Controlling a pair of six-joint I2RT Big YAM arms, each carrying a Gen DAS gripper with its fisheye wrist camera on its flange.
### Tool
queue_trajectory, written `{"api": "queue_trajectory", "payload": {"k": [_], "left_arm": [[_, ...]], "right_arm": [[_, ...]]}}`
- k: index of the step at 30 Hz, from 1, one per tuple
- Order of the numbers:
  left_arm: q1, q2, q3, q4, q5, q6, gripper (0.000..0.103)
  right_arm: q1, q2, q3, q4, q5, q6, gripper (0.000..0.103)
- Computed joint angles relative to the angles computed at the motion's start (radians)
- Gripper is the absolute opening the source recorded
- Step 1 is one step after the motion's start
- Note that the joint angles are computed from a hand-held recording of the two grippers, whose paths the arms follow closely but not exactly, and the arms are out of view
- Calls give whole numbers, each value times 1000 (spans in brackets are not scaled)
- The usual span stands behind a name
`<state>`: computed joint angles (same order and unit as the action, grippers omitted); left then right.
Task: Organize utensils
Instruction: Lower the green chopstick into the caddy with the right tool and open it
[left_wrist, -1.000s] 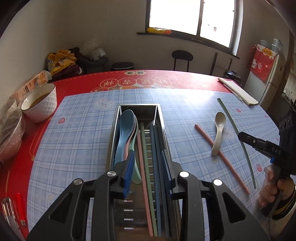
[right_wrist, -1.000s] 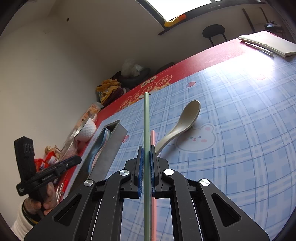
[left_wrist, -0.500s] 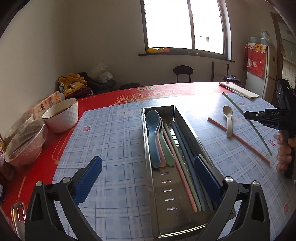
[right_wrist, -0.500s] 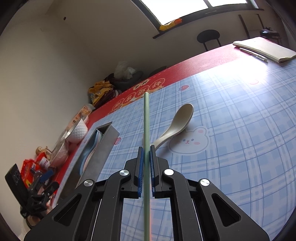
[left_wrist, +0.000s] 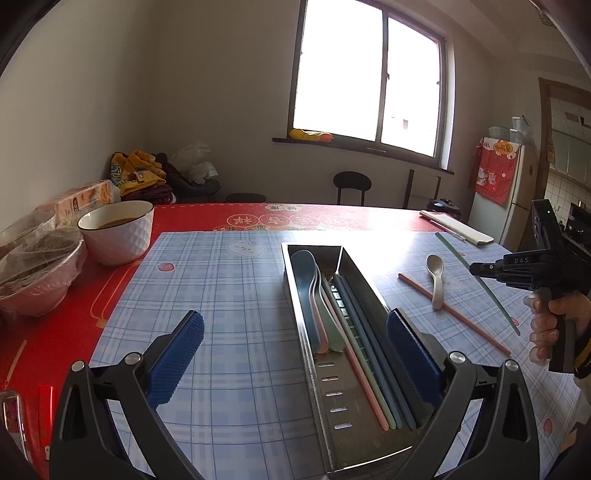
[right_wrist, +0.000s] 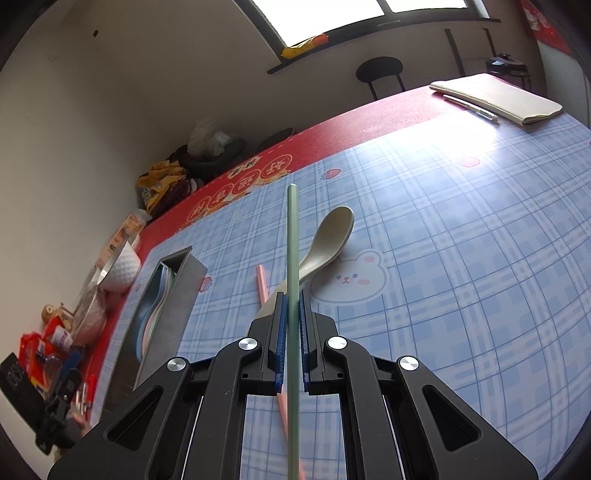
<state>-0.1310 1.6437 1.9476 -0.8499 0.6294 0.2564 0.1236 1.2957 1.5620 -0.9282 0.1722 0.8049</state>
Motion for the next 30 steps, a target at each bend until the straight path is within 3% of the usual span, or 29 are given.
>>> {"api": "queue_trajectory", "payload": {"k": [7, 12, 21, 30], "left_arm": [[19, -6, -9, 37, 37, -62, 97], [30, 8, 12, 23, 57, -94, 97], [38, 25, 33, 12, 52, -134, 97], [37, 34, 46, -6, 41, -135, 97]], "right_arm": [[66, 88, 131, -40, -4, 131, 7], [106, 174, 232, -24, -89, 235, 7], [162, 348, 451, -134, -109, 284, 7], [163, 399, 483, -168, -124, 342, 7]]}}
